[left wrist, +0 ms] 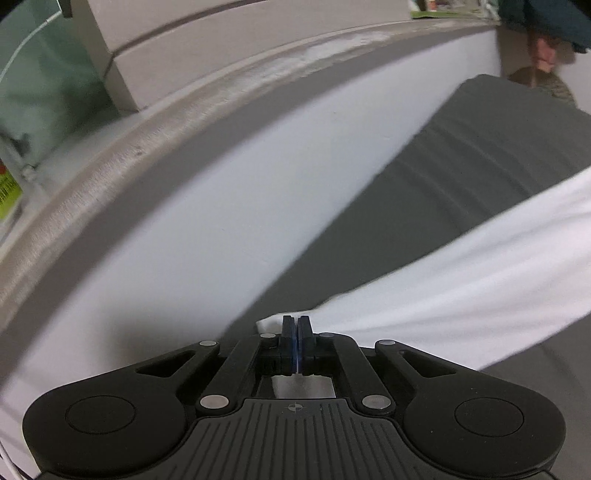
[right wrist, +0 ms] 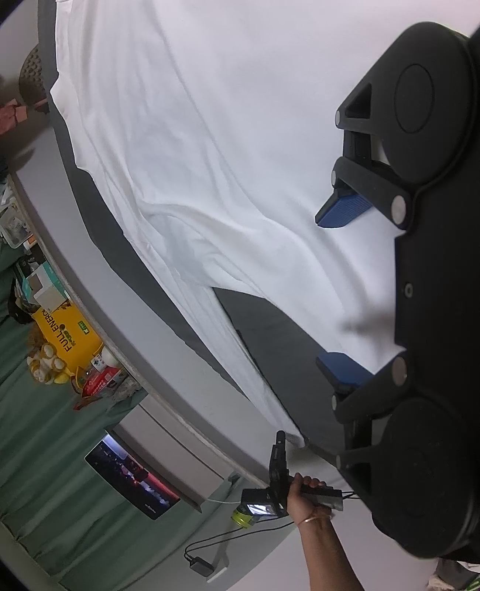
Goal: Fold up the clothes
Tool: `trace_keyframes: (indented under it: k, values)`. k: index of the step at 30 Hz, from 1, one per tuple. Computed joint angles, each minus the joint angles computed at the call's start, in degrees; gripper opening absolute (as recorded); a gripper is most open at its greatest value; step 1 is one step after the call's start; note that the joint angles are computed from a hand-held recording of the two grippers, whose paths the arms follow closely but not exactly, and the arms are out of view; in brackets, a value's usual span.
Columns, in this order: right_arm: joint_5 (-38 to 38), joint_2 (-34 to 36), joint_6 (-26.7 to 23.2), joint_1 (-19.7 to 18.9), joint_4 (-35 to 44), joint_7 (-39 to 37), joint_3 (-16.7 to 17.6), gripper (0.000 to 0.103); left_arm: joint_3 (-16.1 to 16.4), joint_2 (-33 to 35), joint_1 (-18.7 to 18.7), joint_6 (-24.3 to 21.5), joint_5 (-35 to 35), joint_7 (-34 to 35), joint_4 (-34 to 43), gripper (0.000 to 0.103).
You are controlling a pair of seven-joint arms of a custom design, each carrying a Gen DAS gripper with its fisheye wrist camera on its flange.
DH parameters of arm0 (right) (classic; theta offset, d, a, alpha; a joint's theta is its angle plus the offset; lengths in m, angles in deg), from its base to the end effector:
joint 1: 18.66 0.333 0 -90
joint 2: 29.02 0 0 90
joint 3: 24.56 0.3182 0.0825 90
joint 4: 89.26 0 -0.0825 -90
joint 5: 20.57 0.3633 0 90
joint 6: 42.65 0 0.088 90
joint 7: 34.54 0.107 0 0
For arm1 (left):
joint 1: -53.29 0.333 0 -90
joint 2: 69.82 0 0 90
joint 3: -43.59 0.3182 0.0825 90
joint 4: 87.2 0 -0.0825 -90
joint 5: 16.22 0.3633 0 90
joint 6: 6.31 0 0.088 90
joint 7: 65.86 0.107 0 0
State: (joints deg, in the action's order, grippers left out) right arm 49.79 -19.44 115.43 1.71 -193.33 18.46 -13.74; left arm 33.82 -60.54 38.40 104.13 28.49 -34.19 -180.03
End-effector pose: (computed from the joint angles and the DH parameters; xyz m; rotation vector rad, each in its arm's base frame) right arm 0.5599 0.2842 0.5232 -1.5806 1.3310 0.1234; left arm 0.5793 -0.2036 0.5647 -1.9843 1.3677 -0.1229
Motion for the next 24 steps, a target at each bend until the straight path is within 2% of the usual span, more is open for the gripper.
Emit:
trace_keyframes:
  k: [1,2,5,8,12,14,17,20,22,24]
  values:
    - [-0.03,-0.02,-0.01,0.01,0.00,-0.15,0.01,0.075,0.09,0.41,-0.11,-1.65,0.14,0.27,0.54,0.001]
    - [-0.04,-0.08,-0.10,0.00,-0.02,-0.28,0.00,0.075,0.25,0.15,0.19,-1.07,-0.55,-0.56,0.01,0.001]
    - [-0.26,-0.21,-0.35,0.09,0.07,-0.60,0.01,0.075,0.49,-3.09,1.48,4.46,-2.65,-6.04,-4.72,0.001]
    - [-1.41,-0.56,-0.31,0.42,0.08,-0.56,0.02,0.075,-0.26,-6.00,1.95,7.46,-3.02,-10.25,-8.38,0.002]
    - [-3.35,-2.06,-0.28,1.28,-0.41,-1.66,0.26,0.075,-1.60,-9.02,2.24,12.90,-3.61,-9.57,-11.50,0.003]
    - [-6.71,-3.15,0.09,2.33,-0.92,-1.23,0.26,0.075,-2.05,-9.61,2.35,16.33,-4.88,-8.31,-11.85,0.003]
    - [-16.36,-4.34,2.55,4.70,-1.89,3.83,0.08,0.075,-2.45,-8.67,2.37,22.71,-7.31,-7.33,-10.62,0.003]
    - [-32.16,-4.95,5.82,7.59,-2.76,11.91,-0.27,0.075,-2.49,-6.88,2.19,31.55,-10.74,-8.93,-9.51,0.003]
    - [-41.30,-4.97,7.29,9.18,-2.97,15.10,-0.24,0.075,-2.54,-4.86,1.62,39.42,-11.36,-13.27,-9.62,0.003]
    - [-51.49,-4.78,7.92,11.04,-2.93,20.82,-0.66,0.074,-2.16,0.12,0.30,45.95,-10.60,-18.23,-6.90,0.003]
